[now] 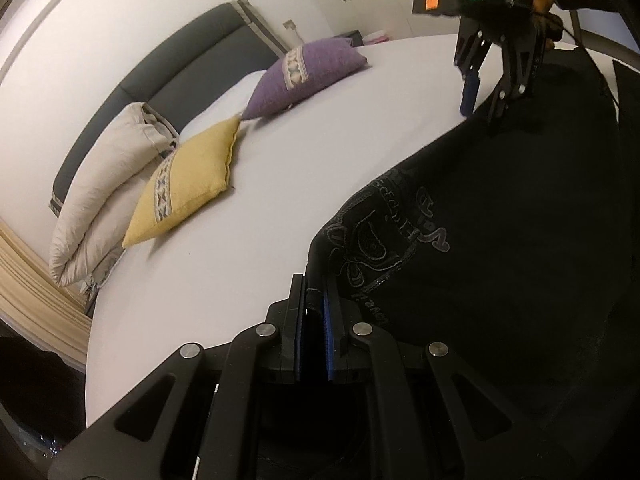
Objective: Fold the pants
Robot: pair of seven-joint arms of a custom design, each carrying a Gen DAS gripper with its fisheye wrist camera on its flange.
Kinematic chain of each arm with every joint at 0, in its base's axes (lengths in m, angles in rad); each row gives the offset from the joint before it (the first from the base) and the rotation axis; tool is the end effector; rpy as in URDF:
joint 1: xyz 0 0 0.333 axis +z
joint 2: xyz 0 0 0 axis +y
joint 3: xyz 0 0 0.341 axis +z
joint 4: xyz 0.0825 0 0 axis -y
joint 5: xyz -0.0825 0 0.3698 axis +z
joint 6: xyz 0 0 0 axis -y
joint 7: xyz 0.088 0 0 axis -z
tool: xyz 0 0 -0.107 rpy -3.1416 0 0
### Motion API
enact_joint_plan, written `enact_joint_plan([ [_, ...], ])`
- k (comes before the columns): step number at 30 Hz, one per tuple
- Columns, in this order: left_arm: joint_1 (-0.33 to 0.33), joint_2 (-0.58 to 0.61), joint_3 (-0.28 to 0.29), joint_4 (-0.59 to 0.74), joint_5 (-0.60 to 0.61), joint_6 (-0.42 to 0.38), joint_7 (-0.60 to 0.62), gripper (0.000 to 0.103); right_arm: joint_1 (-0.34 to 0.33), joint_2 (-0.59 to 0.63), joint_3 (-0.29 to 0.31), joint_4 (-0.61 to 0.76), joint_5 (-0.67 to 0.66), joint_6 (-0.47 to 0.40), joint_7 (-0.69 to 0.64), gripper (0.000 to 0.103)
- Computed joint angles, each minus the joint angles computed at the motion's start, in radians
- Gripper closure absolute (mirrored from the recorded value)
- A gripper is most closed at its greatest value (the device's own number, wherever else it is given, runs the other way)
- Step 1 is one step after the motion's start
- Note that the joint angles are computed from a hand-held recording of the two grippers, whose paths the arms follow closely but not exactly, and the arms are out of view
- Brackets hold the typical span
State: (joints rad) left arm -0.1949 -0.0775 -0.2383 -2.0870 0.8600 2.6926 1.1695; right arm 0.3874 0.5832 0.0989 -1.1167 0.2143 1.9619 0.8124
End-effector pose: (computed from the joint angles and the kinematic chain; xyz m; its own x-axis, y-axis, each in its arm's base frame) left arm 0.4937 -0.2598 0.5575 -0.4018 -0.7596 -0.5114 -0.4913 0.6501 -0.5796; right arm 0.6640 0.3410 0.5295 0.9203 -0.3906 -0.0211 -0.3713 -0.8553 -0.3613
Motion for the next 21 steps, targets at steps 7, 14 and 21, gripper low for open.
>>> enact_joint_plan([
  [7, -0.001, -0.101, -0.030, -0.079, 0.083, 0.009, -0.087, 0.096, -0.049, 0.060, 0.000, 0.124, 0.024, -0.131, -0.039, 0.055],
  [14, 0.024, -0.132, -0.066, -0.099, 0.205, 0.019, -0.177, 0.096, -0.081, 0.126, -0.006, 0.262, 0.025, -0.254, -0.112, 0.092],
  [21, 0.038, -0.151, -0.076, -0.109, 0.311, 0.020, -0.293, 0.096, -0.158, 0.053, -0.011, 0.192, 0.071, -0.206, -0.217, 0.097],
])
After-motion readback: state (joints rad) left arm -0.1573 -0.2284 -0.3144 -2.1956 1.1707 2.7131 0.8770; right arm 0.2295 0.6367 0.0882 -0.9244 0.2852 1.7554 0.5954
